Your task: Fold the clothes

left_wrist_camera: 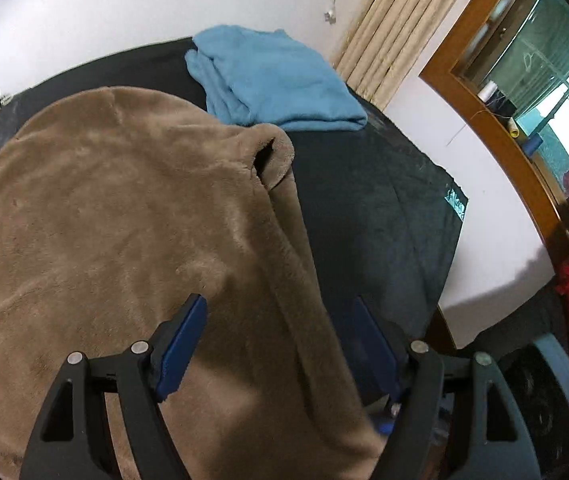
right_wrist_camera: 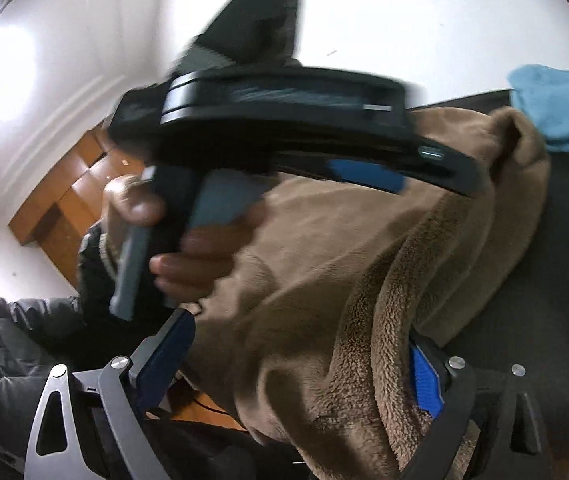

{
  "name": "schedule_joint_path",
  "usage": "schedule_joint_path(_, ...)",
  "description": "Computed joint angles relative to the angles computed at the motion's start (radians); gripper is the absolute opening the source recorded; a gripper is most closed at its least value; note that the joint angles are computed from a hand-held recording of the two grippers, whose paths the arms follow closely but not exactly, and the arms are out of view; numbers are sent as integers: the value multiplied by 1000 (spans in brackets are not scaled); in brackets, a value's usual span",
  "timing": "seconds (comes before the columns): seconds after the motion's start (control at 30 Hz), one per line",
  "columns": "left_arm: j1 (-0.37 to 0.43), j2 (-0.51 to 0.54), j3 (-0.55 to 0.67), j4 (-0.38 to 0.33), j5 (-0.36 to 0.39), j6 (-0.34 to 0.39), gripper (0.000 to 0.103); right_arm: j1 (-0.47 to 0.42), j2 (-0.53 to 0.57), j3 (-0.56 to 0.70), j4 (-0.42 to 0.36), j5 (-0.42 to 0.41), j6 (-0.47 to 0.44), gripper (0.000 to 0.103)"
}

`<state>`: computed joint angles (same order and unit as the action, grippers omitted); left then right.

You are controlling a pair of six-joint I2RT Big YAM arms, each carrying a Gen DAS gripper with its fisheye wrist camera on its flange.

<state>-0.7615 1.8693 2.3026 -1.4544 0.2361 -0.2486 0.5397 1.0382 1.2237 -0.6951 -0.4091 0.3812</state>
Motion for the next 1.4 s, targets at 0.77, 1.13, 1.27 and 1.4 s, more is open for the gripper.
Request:
schedule_joint_path(0.77, 161, -231, -423, 406, 205, -144, 7, -134, 77, 91, -55, 204, 165, 99)
schedule_joint_path(1.13, 202, -305, -511, 504, 248, -178, 7, -103, 337, 338, -349, 425, 3, 94)
schedule_joint_path(1.27, 204, -309, -516, 507, 256, -178, 7, -62, 404, 413, -415, 487, -71, 58)
schedule_joint_path(1.4, 201, -307, -512, 503, 254, -172, 7, -67, 398, 403, -422, 516, -98, 26)
